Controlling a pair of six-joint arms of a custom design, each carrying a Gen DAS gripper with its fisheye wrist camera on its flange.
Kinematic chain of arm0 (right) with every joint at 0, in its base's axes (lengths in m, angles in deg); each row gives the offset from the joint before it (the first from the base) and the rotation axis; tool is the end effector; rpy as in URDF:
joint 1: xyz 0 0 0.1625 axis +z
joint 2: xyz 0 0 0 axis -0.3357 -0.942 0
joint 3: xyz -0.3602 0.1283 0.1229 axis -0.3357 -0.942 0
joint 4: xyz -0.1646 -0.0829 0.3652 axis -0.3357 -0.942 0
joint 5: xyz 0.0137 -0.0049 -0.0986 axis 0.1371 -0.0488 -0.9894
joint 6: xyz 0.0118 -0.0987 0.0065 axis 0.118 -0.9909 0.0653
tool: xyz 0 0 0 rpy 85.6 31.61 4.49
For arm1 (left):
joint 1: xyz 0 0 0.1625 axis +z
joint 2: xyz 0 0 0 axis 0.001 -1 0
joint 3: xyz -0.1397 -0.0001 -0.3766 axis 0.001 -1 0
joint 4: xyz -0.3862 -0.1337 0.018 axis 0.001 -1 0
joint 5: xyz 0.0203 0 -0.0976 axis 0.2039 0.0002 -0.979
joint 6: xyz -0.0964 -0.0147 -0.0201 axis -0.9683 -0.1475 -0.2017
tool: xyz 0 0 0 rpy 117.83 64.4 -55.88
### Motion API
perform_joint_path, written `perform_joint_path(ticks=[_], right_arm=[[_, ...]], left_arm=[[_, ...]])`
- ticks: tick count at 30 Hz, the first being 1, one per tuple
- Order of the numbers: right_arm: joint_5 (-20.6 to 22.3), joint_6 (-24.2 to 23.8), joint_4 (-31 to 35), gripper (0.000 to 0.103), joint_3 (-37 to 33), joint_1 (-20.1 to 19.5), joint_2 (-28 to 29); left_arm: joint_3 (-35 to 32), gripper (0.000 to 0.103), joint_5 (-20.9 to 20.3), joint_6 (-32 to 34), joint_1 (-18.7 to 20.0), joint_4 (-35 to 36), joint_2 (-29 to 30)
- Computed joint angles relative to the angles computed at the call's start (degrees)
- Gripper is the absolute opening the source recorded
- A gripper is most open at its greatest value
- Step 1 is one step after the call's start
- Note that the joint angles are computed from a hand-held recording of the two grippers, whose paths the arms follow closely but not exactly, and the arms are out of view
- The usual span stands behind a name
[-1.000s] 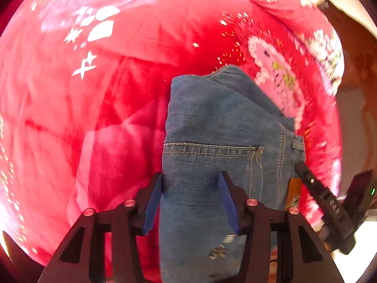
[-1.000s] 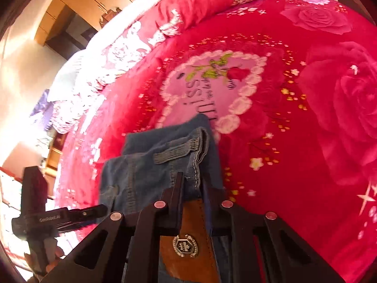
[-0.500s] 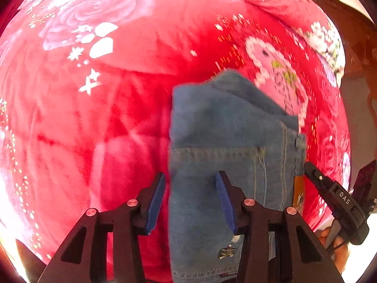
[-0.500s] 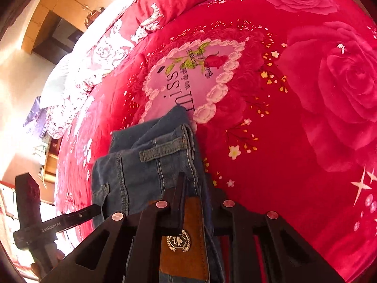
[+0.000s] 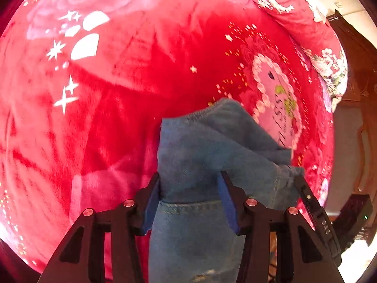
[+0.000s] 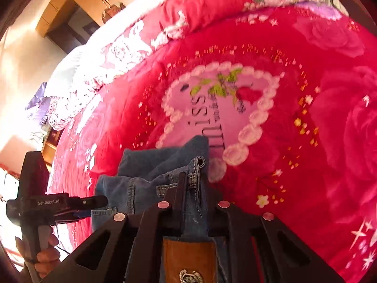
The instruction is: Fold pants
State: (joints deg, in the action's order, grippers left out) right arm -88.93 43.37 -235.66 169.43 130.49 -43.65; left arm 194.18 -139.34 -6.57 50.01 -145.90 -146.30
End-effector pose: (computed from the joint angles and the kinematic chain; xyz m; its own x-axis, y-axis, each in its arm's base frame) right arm 0.2731 -0.4624 0.1304 -0.8967 -0.1732 0.4075 -0.2842 0.9308 -0.2298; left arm -0.1518 -0.4717 0.1883 -0.7780 -0.5963 -0.1977 -0.4440 0.7446 -0.4984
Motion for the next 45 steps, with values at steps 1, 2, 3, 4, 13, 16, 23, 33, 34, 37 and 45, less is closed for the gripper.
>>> perform_joint_path(ticks=[1,2,3,4,13,16,23,33,34,37,45], right_arm=[[-1.6,0.0,0.6,0.009,-0.5,0.0,0.5],[-2.5,0.4,2.1,0.009,-1.1,-0.4,1.0],[-3.3,0.8,2.2,0.009,-1.2,-1.0,2.0],[-4.2,1.5,3.2,0.009,-1.6,-1.3,2.7],[-0.6,8.3,4.3,0.026,2.7,-2.6,-3.6],[5.5,11.3,5.7,0.035,7.8,-4.9,-10.6],[15.6,15.9,5.6,0.04,18.0,-8.8,-20.5],[0.7,11.6,13.0,0.008,15.3,0.2,-20.7],[6.0,11.5,11.5,0.01,17.0,-1.8,-23.3],[11.1,14.2,11.2,0.028,19.6,-3.7,-27.5],[19.6,23.7,-0.9,0.035,25.7,-8.3,-31.9]], left_arm=[[-1.1,0.04,1.0,-0.5,0.4,2.2,1.0],[-1.5,0.041,1.0,-0.1,1.2,2.5,1.8],[-1.6,0.041,0.3,-0.2,1.7,2.2,2.1],[-1.5,0.041,0.5,-0.7,1.5,2.2,2.2],[0.6,0.044,-2.7,0.0,-3.1,6.6,-2.9],[6.1,0.057,-5.7,-1.7,-5.7,3.3,-7.3],[14.4,0.055,-14.7,-5.1,-6.3,-9.7,-6.8],[11.7,0.042,-9.4,-5.3,-11.8,0.5,-6.5],[12.6,0.044,-9.3,-6.0,-12.8,0.9,-7.8],[13.4,0.048,-10.4,-5.9,-13.7,0.7,-8.4],[16.5,0.05,-11.8,-10.3,-15.3,-2.0,-12.6]])
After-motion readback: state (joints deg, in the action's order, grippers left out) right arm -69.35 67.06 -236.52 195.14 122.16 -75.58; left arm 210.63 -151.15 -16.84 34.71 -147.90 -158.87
